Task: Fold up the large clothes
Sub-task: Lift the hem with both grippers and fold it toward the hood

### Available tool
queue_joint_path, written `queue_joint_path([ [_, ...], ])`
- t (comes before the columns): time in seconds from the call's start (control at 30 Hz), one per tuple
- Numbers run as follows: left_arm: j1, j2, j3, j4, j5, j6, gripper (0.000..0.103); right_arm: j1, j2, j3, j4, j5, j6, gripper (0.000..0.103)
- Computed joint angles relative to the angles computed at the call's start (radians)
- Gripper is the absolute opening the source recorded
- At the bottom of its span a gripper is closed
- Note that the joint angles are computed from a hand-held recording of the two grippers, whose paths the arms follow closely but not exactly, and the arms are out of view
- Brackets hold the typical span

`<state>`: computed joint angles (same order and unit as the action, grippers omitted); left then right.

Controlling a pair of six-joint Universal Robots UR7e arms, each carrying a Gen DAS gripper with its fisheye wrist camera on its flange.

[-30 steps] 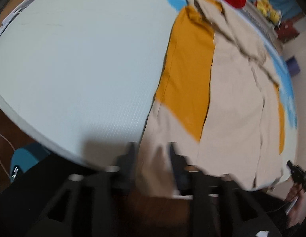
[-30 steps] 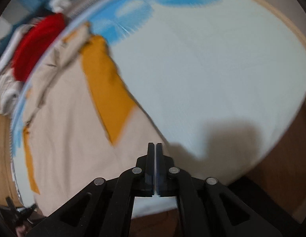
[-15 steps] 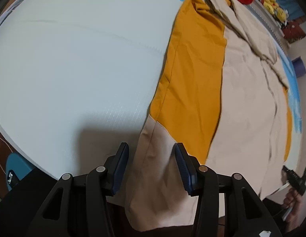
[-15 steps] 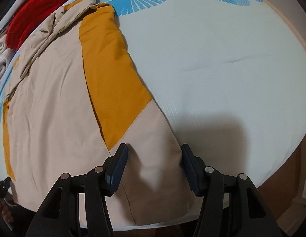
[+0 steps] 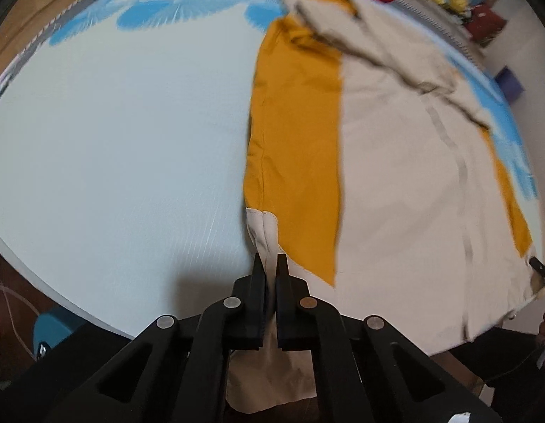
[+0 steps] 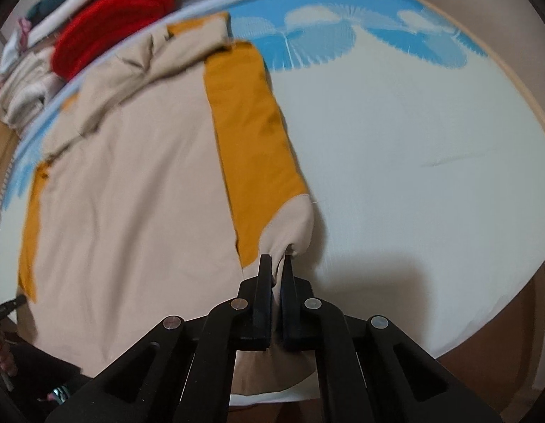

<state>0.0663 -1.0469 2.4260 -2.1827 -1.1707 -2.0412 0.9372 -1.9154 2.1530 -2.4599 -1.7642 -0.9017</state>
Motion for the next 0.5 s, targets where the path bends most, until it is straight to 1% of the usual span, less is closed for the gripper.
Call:
queue_joint_path([
  [0.1, -0.033, -0.040, -0.046, 0.091, 0.033, 0.042, 0.002, 0.018, -0.052, -0.033, 0.094, 0.071, 0.010, 0.003],
  [0.17, -0.033, -0.044, -0.073, 0.120, 0.054, 0.075, 0.002, 0.021, -0.088, -0.053, 0.152, 0.108, 0.000, 0.003],
  [0.3, -0.074, -0.104, -0.083, 0.160, 0.055, 0.099, 0.001, 0.026, -0.140, -0.095, 0.265, 0.152, -0.006, 0.003],
  [0.4, -0.089, -0.152, -0.083, 0.174, 0.054, 0.109, 0.000, 0.010, -0.188, -0.121, 0.353, 0.200, -0.040, 0.002],
  [0.5, -0.145, -0.217, -0.073, 0.194, 0.033, 0.084, 0.000, -0.053, -0.255, -0.148, 0.464, 0.262, -0.095, 0.002],
])
